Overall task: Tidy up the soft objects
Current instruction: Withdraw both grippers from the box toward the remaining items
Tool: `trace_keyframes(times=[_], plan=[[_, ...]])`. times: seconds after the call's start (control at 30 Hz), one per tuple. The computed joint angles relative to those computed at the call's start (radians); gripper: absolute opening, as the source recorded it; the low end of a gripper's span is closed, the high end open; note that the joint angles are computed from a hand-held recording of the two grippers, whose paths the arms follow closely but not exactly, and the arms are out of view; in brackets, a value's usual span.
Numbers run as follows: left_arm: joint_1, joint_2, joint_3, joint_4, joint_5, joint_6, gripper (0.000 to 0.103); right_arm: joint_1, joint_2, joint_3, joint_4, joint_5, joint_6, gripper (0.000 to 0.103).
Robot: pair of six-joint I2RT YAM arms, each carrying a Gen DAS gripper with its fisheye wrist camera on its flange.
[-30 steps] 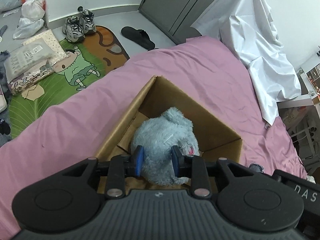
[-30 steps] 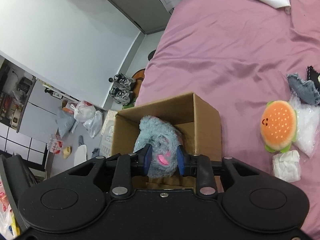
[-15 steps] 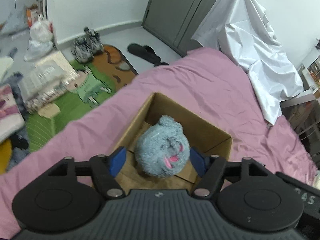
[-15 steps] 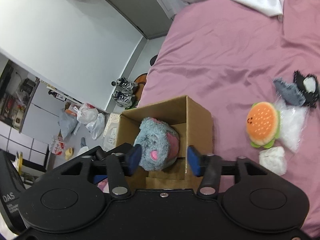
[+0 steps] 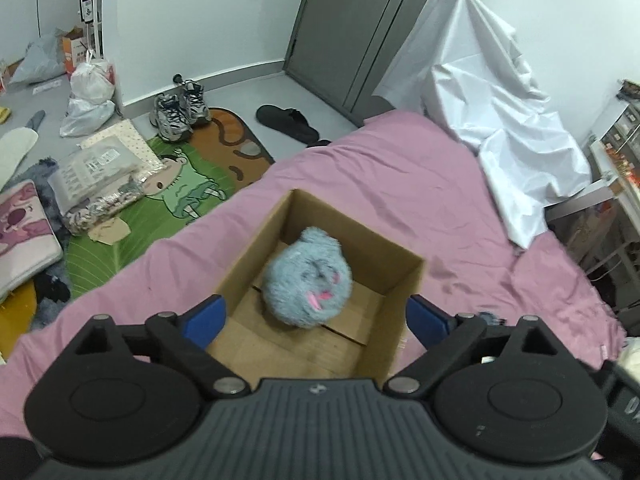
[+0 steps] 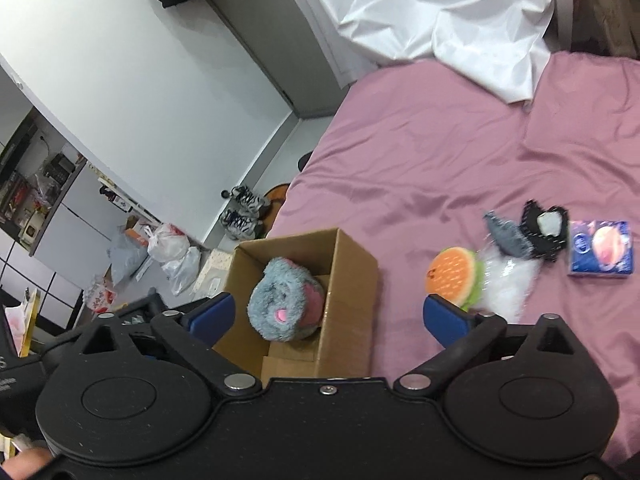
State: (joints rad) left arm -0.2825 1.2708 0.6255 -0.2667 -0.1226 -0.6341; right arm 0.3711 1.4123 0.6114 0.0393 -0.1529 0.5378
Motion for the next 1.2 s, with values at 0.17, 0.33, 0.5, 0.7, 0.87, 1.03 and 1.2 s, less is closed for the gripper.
trace_keyframes(times=[0.17,0.33,0.5,0.7,0.87,1.03,1.2], plan=[[-0.081,-0.067,0.018,-0.062,-0.061,-0.05,0.102,-0.026,-0.095,-0.046,-0.019,0.007,-0.019,0.103],[-0.146,-0.097,0.039,-0.109,-0.108,-0.09,0.103,-0.082,-0.192,-0.089,-0.052,-0.011,-0.048,0.103],[-0.198,-0.094,0.067,-0.15,-0.113,-0.12,0.103,-0.139,-0.283,-0.129,-0.08,-0.042,-0.072,0.103],[-0.271,-0.096,0.084,-0.18,-0.156,-0.176,0.103,-0.207,-0.372,-0.169,-0.102,-0.072,-0.103,0.103],[-0.336,-0.088,0.114,-0.217,-0.21,-0.218,0.103,-0.261,-0.408,-0.167,-0.155,-0.104,-0.129,0.103],[-0.383,-0.079,0.135,-0.246,-0.258,-0.251,0.103,-0.299,-0.458,-0.173,-0.205,-0.104,-0.179,0.103],[-0.433,-0.072,0.143,-0.256,-0.299,-0.262,0.103,-0.344,-0.476,-0.172,-0.252,-0.112,-0.214,0.103]])
